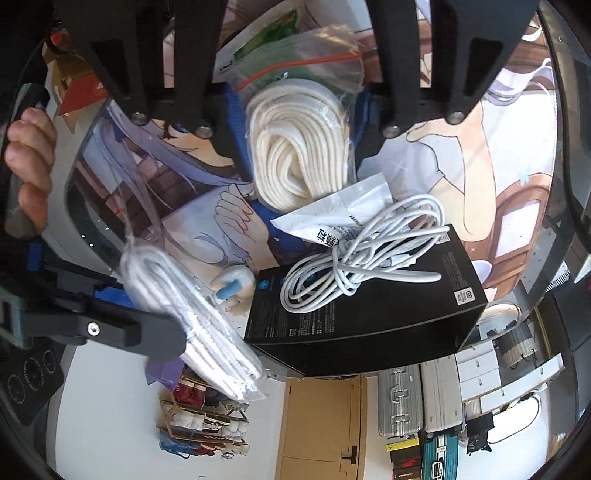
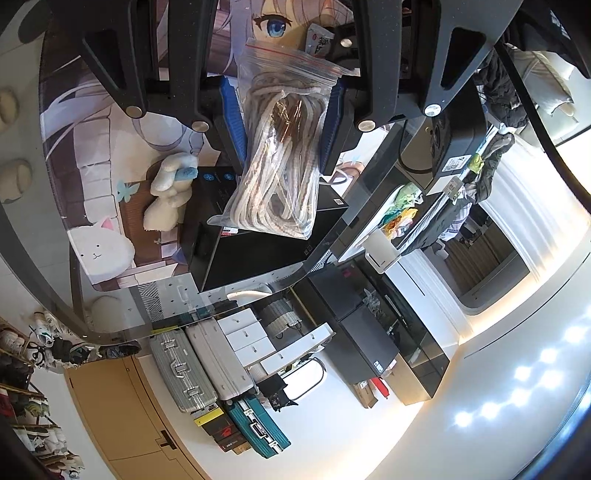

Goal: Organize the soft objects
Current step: 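Lift the bagged rope with the right tool while the left tool grasps another bagged rope, then carry both bagged ropes over the black box with both tools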

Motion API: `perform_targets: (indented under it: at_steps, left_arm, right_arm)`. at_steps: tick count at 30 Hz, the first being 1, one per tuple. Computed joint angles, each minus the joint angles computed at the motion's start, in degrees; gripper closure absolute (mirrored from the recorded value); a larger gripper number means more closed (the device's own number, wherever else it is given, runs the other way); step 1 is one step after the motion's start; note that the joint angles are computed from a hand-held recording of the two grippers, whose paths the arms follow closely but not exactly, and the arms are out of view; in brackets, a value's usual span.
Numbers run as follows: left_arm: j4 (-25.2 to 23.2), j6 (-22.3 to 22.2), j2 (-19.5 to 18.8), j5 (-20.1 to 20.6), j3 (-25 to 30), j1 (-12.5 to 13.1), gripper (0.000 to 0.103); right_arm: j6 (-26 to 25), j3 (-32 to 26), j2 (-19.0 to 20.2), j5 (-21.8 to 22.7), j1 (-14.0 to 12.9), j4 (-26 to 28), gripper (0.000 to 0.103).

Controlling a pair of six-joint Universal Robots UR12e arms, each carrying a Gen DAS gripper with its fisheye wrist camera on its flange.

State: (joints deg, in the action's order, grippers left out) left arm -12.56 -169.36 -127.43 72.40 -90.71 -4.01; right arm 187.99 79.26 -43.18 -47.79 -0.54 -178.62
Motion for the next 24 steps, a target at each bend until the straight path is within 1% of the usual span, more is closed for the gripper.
perform_targets:
  at_steps: [3, 9, 15, 24]
  left_arm:
    - [0.22, -0.13, 0.49, -1.08, -0.64, 0.29, 0.062]
    - [1.32, -0.45, 1.53, -3.11, -2.18, 0.97, 0.064]
    - [3.21, -0.53, 2.51, -5.16, -3.35, 1.62, 0.064]
    - [4.30, -0.86, 3.71, -9.33, -4.47, 2.46, 0.064]
  right_arm:
    - [0.09, 0.16, -0.06, 0.08, -0.02, -0.14, 0.064]
    - [0.26, -0.10, 0.16, 0.13, 0.02, -0.58, 0.064]
    - [0.72, -0.21, 0.35, 0.40, -0.03, -1.40, 0.064]
    - [1.85, -0.10, 0.55, 1.55, -0.31, -3.40, 0.064]
